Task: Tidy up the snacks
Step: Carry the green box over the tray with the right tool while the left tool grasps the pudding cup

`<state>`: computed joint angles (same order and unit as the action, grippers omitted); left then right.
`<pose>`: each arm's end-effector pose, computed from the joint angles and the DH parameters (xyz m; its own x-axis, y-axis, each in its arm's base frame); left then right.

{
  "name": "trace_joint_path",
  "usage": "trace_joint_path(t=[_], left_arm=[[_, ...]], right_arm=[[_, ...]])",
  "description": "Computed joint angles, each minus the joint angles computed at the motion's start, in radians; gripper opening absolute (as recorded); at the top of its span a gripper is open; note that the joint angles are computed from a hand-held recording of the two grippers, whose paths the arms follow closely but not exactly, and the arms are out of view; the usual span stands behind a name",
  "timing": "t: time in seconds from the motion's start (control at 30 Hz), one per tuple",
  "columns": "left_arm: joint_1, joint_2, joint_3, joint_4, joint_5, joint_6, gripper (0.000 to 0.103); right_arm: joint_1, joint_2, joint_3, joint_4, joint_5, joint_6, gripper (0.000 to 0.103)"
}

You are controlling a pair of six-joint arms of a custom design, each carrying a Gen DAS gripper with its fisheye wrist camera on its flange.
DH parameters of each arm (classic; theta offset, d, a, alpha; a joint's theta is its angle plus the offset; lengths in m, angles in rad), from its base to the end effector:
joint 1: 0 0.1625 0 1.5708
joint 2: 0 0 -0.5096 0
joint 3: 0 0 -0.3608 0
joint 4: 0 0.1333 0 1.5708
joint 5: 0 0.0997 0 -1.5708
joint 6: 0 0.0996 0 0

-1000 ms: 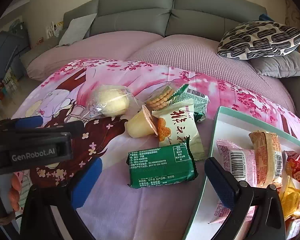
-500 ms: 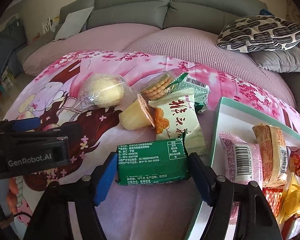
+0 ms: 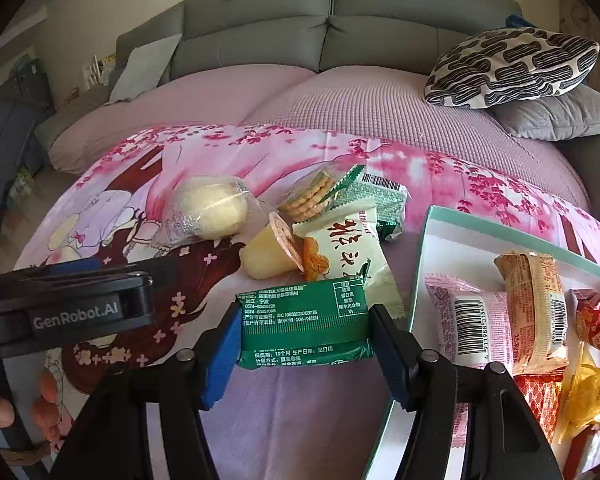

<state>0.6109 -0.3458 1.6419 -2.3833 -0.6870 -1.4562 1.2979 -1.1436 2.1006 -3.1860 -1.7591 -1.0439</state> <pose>-0.4005 -0.5372 -0.1143 -0.7284 -0.4215 -0.5402 0.0141 0.7790 -0.6268 -0.0399 -0.5679 0.3149 -0.6445 -0.4699 0.6032 -0.6838 0.7072 -0.1796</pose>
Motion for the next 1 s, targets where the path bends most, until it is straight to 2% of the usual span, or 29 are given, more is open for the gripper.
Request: trace_joint_path(t=[0.1,0.27,0.33,0.57,0.63,0.8,0.87,0.93,1.0], left_arm=[[-0.001,0.004,-0.007,0.003,0.008,0.003,0.096],[0.003,0.012,0.001,-0.092,-0.002,0.041,0.096],[0.004,0.02,-0.014,-0.092,-0.003,0.055,0.096],[0.018,0.058,-0.067,-0.199,-0.026,0.153,0.088],[0.022,0.072,-0.093,-0.212,-0.028,0.179,0.081],[0.029,0.102,-0.137,-0.26,-0.048,0.235,0.075],[0.027,0.112,-0.161,-0.237,-0.04,0.244,0.072],[0.029,0.123,-0.177,-0.239,-0.038,0.258,0.057],[0.039,0.134,-0.178,-0.288,-0.058,0.279,0.049]], right_arm=[[0.001,-0.009,0.001,-0.005,0.009,0.002,0.066],[-0.003,-0.032,-0.014,0.004,0.033,0.026,0.066],[-0.005,-0.039,-0.023,0.003,0.04,0.033,0.066],[-0.017,-0.05,-0.059,0.002,0.03,0.043,0.066],[-0.022,-0.053,-0.069,0.005,0.029,0.045,0.066],[-0.036,-0.068,-0.092,0.021,0.041,0.062,0.066],[-0.04,-0.071,-0.1,0.029,0.041,0.068,0.065],[-0.044,-0.074,-0.105,0.036,0.042,0.072,0.065],[-0.048,-0.076,-0.109,0.042,0.045,0.075,0.065]])
